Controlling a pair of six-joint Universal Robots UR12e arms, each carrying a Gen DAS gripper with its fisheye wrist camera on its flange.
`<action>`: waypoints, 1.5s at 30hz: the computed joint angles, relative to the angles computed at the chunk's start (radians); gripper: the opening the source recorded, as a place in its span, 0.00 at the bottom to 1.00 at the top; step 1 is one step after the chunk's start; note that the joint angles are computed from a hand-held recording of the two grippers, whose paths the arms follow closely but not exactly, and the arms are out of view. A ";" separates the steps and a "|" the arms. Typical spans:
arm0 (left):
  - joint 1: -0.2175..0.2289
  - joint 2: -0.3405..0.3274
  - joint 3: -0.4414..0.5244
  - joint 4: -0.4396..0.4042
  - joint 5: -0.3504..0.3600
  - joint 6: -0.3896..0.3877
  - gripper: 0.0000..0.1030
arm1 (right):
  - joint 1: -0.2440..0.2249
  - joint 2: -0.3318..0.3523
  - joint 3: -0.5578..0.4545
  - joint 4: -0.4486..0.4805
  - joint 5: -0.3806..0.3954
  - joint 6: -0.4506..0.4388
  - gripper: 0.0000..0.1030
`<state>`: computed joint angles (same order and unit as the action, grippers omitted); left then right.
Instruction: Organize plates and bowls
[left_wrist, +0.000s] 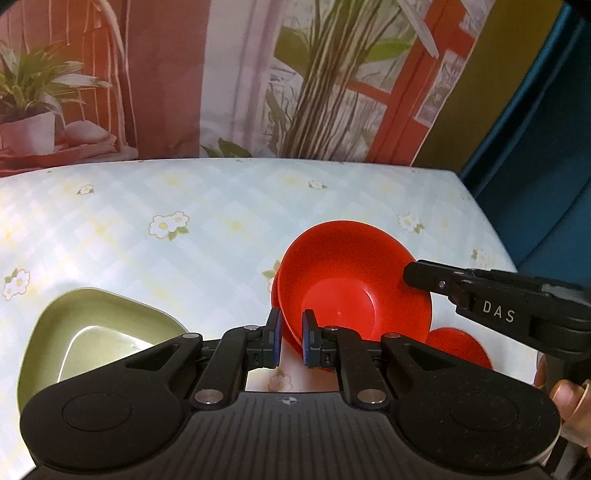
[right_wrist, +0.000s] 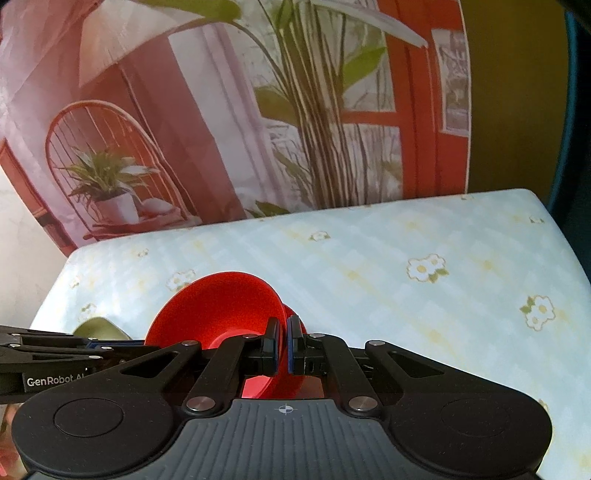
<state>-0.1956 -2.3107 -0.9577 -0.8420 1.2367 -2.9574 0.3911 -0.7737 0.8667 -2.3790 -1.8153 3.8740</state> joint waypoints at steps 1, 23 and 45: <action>-0.002 -0.003 0.004 -0.005 0.006 0.002 0.12 | 0.000 -0.001 0.004 0.005 0.001 0.001 0.04; -0.004 0.000 -0.017 0.047 0.018 -0.014 0.35 | 0.001 0.005 0.006 0.025 -0.007 -0.007 0.13; -0.004 0.084 -0.167 0.230 0.002 -0.014 0.35 | 0.010 -0.078 0.122 -0.002 -0.067 -0.109 0.15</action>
